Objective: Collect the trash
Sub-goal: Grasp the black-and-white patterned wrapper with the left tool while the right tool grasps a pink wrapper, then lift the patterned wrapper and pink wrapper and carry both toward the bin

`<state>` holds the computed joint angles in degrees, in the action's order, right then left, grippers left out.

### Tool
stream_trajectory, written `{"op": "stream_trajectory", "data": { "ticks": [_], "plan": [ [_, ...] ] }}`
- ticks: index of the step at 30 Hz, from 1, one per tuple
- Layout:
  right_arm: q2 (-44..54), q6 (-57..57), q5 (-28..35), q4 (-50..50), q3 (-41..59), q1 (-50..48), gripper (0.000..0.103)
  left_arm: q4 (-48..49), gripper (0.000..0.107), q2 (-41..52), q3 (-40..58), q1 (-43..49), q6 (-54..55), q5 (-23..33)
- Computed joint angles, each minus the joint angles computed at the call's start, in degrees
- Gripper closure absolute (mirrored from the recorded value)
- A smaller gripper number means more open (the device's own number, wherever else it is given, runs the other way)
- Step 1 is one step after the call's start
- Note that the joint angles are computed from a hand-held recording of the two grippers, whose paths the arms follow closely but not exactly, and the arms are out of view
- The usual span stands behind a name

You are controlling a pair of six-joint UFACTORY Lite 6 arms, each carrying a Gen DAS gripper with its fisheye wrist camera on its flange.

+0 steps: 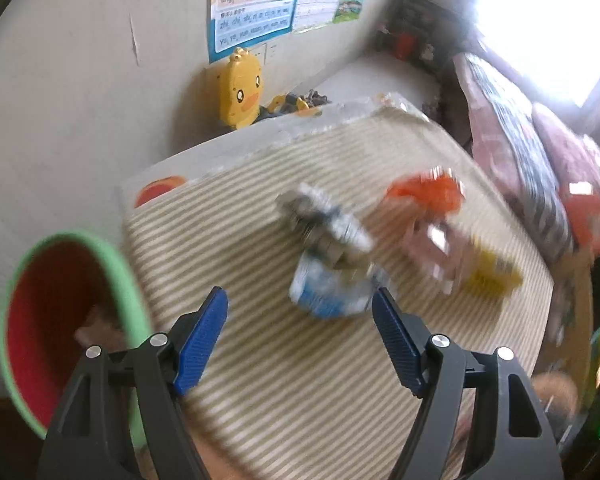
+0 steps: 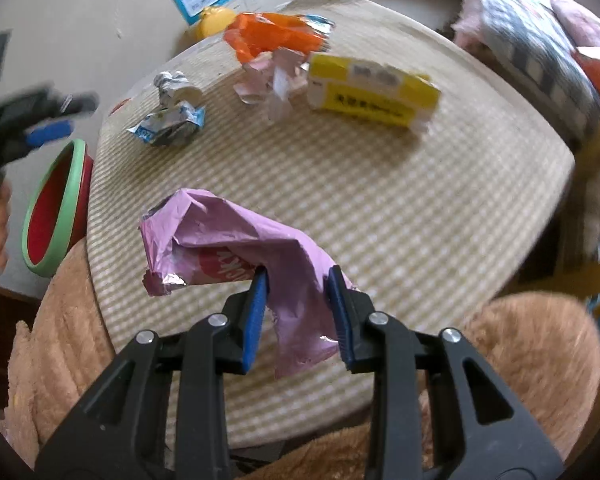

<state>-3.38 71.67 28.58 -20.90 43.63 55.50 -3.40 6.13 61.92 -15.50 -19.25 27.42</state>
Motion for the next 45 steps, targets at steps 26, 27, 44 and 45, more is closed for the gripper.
{"op": "stream_trajectory", "data": {
  "ticks": [26,27,44,45],
  "plan": [
    [-5.2,-1.74,-2.58,2.63,-3.97,-3.6,0.071,-2.07,0.081,21.25,24.89,-0.85,-1.23,5.86],
    [-5.06,-1.99,-2.49,2.9,-3.87,-3.62,0.071,-2.75,0.081,17.84,21.68,-0.74,-0.34,4.44],
    [1.29,-8.63,-1.0,8.18,-0.03,-4.22,0.05,-10.73,0.079,-11.5,-15.29,-2.46,15.43,3.62],
    [1.94,-9.69,-0.92,8.97,0.45,-4.27,0.049,-11.71,0.079,-11.24,-16.05,-2.17,16.41,3.57]
  ]
}}
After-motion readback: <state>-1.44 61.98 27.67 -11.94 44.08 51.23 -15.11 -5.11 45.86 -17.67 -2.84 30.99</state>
